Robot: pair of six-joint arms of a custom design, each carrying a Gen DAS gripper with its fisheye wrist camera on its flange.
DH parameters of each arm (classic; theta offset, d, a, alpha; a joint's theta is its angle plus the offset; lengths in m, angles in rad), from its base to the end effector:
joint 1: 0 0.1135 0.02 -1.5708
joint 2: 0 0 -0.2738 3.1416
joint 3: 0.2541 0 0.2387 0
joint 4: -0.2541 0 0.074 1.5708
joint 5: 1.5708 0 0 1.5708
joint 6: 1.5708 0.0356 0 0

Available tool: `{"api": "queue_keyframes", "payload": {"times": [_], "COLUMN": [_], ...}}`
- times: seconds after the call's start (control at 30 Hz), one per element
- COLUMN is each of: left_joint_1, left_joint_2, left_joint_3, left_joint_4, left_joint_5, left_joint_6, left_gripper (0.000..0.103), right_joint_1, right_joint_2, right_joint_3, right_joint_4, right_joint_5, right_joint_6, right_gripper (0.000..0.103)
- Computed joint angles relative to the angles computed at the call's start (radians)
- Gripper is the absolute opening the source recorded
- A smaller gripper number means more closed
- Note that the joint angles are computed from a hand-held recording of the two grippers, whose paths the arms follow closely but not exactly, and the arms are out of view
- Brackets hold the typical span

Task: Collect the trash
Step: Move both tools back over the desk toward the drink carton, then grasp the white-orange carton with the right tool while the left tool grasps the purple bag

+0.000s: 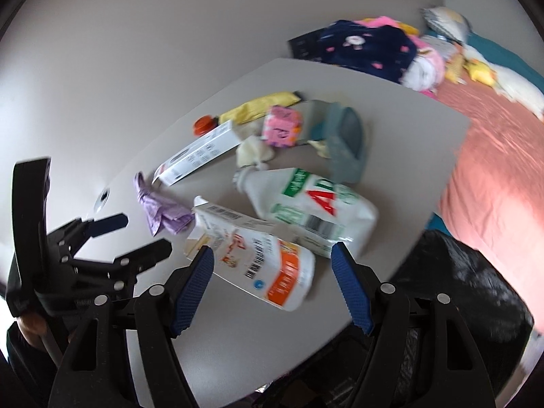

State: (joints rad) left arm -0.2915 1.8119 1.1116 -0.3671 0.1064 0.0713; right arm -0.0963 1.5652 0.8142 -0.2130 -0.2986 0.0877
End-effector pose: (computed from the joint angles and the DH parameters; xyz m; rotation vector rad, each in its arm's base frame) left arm 0.3375 -0.1052 0.1805 0.5128 2.5948 -0.2147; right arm 0.2896 -0.0175 0.1848 0.1129 2.5102 0.3742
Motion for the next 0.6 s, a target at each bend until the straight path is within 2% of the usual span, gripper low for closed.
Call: {"api": "queue_keyframes", "payload": {"times": [0.23, 0.4, 0.6], "left_joint_1": [0.063, 0.108, 0.147], "left_joint_2": [0.036, 0.074, 0.134], "left_joint_3": [0.032, 0.085, 0.154], "left_joint_4": [-0.021, -0.055, -0.096], "left_joint_5": [0.015, 0.027, 0.041], "left_joint_6": [-0.018, -0.046, -0.084], "left_gripper": [0.097, 0.097, 0.097], "right_joint_1": [0.033, 0.063, 0.092], "right_joint_2": [0.130, 0.208, 0.284], "right_joint_3": [0.103, 0.167, 0.200], "right_joint_4": [-0.013, -0.059, -0.083], "right_joint_5": [-0.030, -0.029, -0.034], "right_joint_6": [-0.089, -0.196, -0.246], "right_gripper": [0.072, 0.053, 0.050]}}
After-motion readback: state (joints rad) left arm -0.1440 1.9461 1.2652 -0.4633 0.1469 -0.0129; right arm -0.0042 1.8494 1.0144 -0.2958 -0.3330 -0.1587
